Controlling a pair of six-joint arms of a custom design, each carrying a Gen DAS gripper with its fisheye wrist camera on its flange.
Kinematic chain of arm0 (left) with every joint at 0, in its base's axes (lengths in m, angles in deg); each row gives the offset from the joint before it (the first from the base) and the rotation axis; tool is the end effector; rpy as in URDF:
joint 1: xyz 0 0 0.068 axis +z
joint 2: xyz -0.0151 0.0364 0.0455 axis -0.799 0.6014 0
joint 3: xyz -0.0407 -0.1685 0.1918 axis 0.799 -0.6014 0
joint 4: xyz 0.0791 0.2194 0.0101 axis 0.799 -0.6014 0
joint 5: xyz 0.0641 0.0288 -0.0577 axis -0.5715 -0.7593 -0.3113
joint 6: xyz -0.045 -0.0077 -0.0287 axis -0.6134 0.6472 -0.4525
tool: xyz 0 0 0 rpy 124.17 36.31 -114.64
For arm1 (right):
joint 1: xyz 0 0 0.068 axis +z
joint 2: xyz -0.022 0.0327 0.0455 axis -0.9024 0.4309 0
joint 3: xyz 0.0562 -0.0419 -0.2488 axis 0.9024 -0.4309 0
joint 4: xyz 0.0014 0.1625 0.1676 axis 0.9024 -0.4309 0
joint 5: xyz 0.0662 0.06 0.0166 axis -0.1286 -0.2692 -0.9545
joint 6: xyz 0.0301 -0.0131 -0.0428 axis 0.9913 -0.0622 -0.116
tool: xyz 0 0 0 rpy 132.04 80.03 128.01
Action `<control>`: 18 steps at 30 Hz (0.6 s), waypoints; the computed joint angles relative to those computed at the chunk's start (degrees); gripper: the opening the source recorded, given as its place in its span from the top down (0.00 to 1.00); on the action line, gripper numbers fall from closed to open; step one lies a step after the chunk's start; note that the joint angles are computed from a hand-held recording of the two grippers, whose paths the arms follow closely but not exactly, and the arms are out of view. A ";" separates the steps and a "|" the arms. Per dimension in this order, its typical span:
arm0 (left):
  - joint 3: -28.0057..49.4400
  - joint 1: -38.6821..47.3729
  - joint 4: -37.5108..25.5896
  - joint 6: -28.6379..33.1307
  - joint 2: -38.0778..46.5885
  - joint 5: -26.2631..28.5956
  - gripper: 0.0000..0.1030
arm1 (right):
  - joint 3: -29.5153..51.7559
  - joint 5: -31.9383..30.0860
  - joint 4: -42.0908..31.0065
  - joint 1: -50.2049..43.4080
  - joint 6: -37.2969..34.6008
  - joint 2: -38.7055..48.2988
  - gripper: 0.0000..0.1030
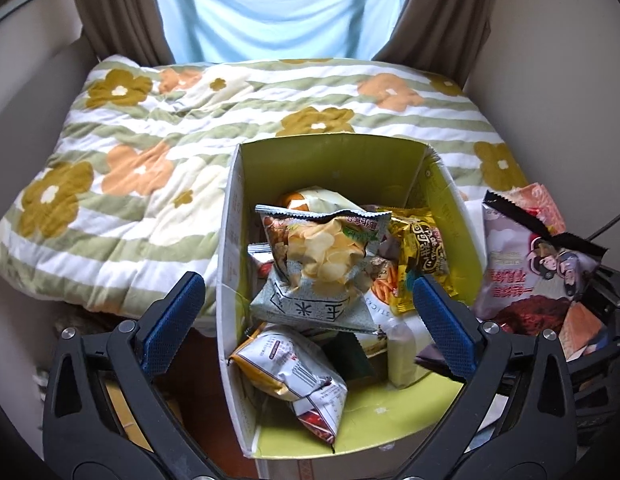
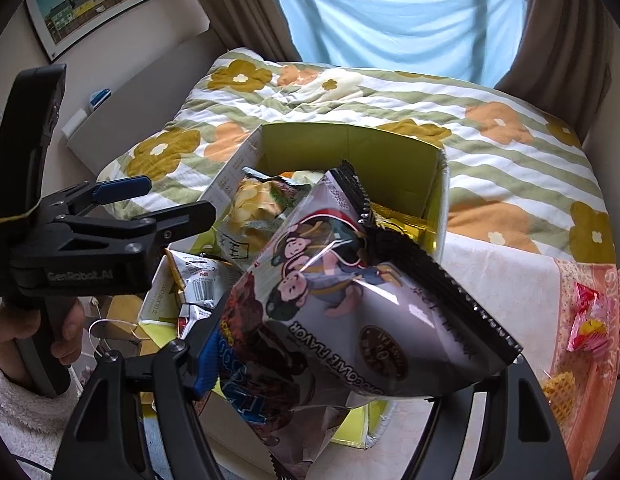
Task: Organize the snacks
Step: 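Carry both bags over the cardboard box and open both tools to drop them, then move both tools away from the box toward the pink cloth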
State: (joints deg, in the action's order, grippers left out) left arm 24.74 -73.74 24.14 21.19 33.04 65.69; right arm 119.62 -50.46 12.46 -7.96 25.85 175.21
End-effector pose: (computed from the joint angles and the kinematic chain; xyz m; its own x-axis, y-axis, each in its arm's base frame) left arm 0.2558 -0.0994 0.2481 -0.7756 0.2934 -0.5589 0.3905 0.9187 -0.0596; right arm 0.1671 0.2342 0.2417 -0.8598 0.0177 -0.5103 -0.1053 0.9718 0.2111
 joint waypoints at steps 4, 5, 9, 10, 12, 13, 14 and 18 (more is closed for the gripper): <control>-0.96 0.16 0.45 -0.46 -1.64 -1.56 0.00 | -0.18 1.68 1.22 0.05 -0.09 1.05 0.04; -1.25 0.44 0.47 -0.58 -2.15 -1.64 0.00 | -0.28 3.27 1.41 0.71 -0.11 1.14 0.00; -2.80 0.39 1.01 -0.66 -3.60 -4.61 0.00 | -1.67 8.03 2.33 3.42 -0.27 -0.20 0.00; -3.41 0.46 1.27 -0.58 -4.07 -4.78 0.00 | -1.59 7.99 2.33 3.57 -0.24 -0.24 0.00; -3.62 1.13 1.12 -0.58 -4.41 -3.45 0.00 | -1.37 8.42 1.92 4.14 0.05 -0.46 0.00; -3.73 1.49 0.86 -0.70 -4.69 -2.53 0.00 | -1.12 8.73 1.69 4.42 0.09 -0.29 0.00; -3.95 1.70 0.69 -0.69 -5.05 -1.97 0.00 | -0.43 8.97 0.74 4.73 0.18 -0.07 0.00; -3.94 2.05 -0.65 -0.18 -6.60 0.34 0.00 | 2.49 12.47 -3.51 7.46 1.97 0.29 0.00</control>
State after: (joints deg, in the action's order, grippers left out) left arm 20.81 -71.69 23.48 21.00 26.44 66.03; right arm 122.11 -37.99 8.95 -0.51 27.82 175.50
